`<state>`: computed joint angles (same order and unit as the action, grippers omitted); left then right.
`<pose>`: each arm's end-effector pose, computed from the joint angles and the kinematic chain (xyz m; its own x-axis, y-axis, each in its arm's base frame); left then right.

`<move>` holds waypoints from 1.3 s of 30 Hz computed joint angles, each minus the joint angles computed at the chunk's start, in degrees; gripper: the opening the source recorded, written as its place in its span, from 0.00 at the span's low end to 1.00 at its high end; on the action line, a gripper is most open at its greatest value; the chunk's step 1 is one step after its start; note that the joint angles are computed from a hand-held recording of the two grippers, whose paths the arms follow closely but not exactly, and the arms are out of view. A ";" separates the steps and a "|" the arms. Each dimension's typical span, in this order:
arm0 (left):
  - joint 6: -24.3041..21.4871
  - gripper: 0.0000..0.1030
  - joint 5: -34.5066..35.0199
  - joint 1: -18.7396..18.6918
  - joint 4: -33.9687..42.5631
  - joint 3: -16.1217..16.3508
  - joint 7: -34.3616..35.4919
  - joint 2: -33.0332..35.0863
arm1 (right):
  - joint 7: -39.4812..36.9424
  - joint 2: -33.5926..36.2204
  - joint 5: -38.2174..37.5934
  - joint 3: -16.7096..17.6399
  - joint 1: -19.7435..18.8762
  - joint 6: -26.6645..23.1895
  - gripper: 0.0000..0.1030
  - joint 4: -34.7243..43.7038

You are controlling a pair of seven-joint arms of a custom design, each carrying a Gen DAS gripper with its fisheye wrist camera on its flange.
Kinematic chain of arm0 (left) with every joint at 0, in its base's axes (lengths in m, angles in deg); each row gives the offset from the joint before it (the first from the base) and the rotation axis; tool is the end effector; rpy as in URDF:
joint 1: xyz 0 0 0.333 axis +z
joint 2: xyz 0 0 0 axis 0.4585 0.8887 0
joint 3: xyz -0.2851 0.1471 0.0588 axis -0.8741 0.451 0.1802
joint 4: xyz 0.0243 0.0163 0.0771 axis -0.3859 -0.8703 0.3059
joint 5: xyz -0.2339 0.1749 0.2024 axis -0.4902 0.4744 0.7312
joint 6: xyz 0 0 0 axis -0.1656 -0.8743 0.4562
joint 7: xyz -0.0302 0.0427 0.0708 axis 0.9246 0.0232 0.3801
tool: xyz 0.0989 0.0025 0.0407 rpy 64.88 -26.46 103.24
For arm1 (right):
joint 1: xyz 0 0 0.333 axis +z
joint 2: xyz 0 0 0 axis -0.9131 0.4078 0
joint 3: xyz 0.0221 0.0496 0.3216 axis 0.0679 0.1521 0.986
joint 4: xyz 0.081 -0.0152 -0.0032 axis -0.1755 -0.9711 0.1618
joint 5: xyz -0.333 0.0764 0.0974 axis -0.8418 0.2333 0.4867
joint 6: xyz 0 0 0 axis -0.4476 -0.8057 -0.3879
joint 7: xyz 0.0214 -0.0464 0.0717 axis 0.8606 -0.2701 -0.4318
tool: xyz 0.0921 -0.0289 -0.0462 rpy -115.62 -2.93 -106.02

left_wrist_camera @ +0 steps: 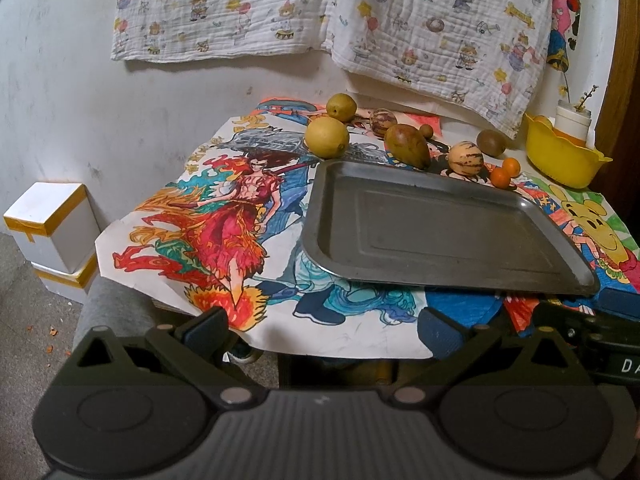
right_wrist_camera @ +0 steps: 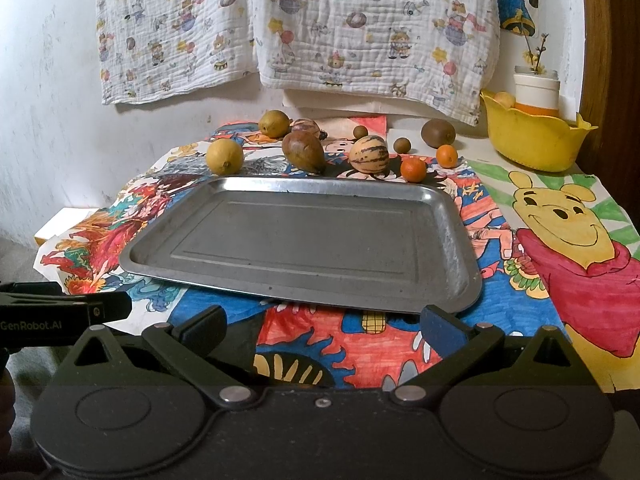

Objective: Organize fruits

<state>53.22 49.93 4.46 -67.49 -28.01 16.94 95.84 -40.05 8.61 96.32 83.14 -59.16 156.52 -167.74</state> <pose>0.5313 -0.3134 0.4253 0.4633 -0.8830 0.0755 -0.5589 -0.3573 -0.7483 0.6298 0.1020 0.4454 0.5418 -0.8357 -0.0898 -0.5819 -0.2959 -0.7575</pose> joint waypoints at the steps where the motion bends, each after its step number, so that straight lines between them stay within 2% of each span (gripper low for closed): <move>1: -0.05 1.00 -0.02 -0.02 0.01 0.00 -0.01 0.02 | 0.00 0.00 0.00 0.00 0.00 0.00 1.00 0.00; 13: -0.09 1.00 -0.11 -0.04 -0.13 -0.02 -0.01 -0.02 | 1.13 -0.34 -1.02 -0.29 0.31 0.03 1.00 0.05; 16: -0.16 1.00 -0.21 -0.03 -0.06 -0.02 -0.03 0.01 | -1.50 -0.39 1.39 0.57 -0.15 1.19 1.00 -1.24; 21: -0.18 1.00 -0.71 0.06 0.17 -0.07 0.45 0.10 | 0.85 -0.22 -1.01 -0.38 0.41 0.32 1.00 -0.08; 39: 0.69 1.00 -2.49 1.62 2.31 0.56 4.51 -0.18 | 1.48 0.66 -2.82 -0.14 0.42 0.80 1.00 2.06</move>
